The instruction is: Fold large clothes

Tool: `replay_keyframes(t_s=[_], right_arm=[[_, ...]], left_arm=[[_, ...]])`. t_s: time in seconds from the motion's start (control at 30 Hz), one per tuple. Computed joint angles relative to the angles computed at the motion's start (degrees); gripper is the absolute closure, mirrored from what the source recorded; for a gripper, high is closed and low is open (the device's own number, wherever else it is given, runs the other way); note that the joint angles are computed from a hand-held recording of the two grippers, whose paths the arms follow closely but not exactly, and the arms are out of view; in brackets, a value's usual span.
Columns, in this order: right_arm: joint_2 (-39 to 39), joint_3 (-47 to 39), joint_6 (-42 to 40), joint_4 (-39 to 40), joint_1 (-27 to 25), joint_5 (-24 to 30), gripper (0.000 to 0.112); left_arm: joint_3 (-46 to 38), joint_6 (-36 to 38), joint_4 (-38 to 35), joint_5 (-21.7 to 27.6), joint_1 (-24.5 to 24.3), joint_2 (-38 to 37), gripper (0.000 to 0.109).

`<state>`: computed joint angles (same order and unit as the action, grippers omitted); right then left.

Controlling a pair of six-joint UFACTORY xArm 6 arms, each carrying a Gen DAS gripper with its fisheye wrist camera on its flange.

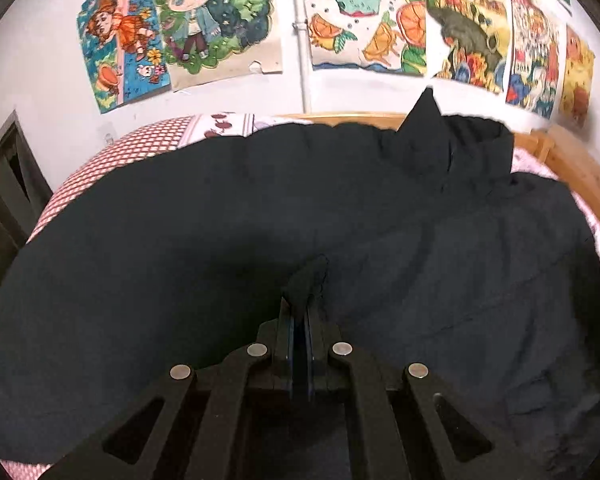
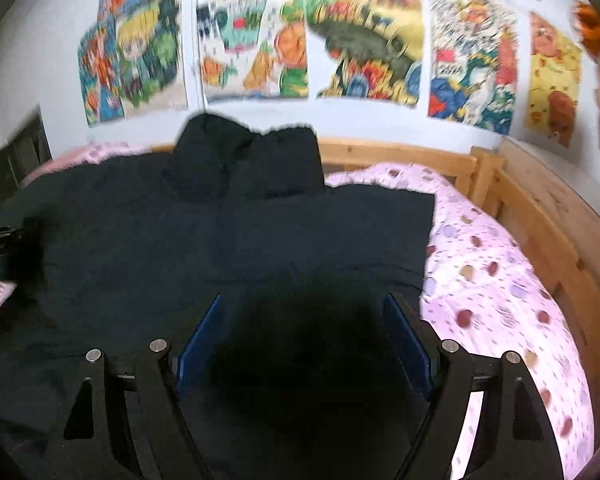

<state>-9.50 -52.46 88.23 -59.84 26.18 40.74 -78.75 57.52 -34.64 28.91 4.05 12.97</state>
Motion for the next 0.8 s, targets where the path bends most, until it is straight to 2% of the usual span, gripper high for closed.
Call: replay_keyframes(t_s=[0.07, 0.17, 0.4, 0.5, 0.53, 0.57, 0.7, 0.77, 0.8], right_arm=[[4.1, -2.3, -4.6, 3.2, -0.8, -0.2, 0.037], [8.9, -4.6, -9.3, 6.5, -0.5, 2.4, 0.036], [12.4, -3.7, -4.7, 4.1, -0.8, 0.1, 0.033], [12.5, -3.3, -2.9, 2.6, -0.1, 0.9, 0.032], [11.9, -2.7, -1.7, 1.5, 0.2, 1.0, 0.031], [11.2, -1.9, -0.7, 0.7, 0.6, 1.1, 0.031], [7.2, 0.3, -0.7, 0.5, 2.1, 3.3, 0.030], [5.8, -0.3, -2.0, 1.8, 3.9, 5.0, 0.029], [5.3, -0.8, -3.1, 2.6, 4.7, 5.6, 0.029]], left_arm=[[-0.1, 0.8, 0.9, -1.8, -0.4, 1.2, 0.104], [0.6, 0.5, 3.8, -4.3, -1.1, 2.3, 0.104], [3.1, -2.6, 9.8, -9.2, -2.4, 4.4, 0.102], [3.6, 2.6, 3.6, -9.6, -2.4, 3.8, 0.100], [3.0, 5.4, -0.2, -7.8, -1.9, 3.6, 0.099], [1.7, 8.7, -5.2, -3.9, -0.7, 3.3, 0.097], [-1.4, 11.5, -13.7, 8.5, 4.3, 2.1, 0.087], [-1.0, 12.4, -15.3, 11.8, 6.3, 0.7, 0.076], [-0.7, 14.0, -17.1, 14.7, 8.1, -0.6, 0.066]])
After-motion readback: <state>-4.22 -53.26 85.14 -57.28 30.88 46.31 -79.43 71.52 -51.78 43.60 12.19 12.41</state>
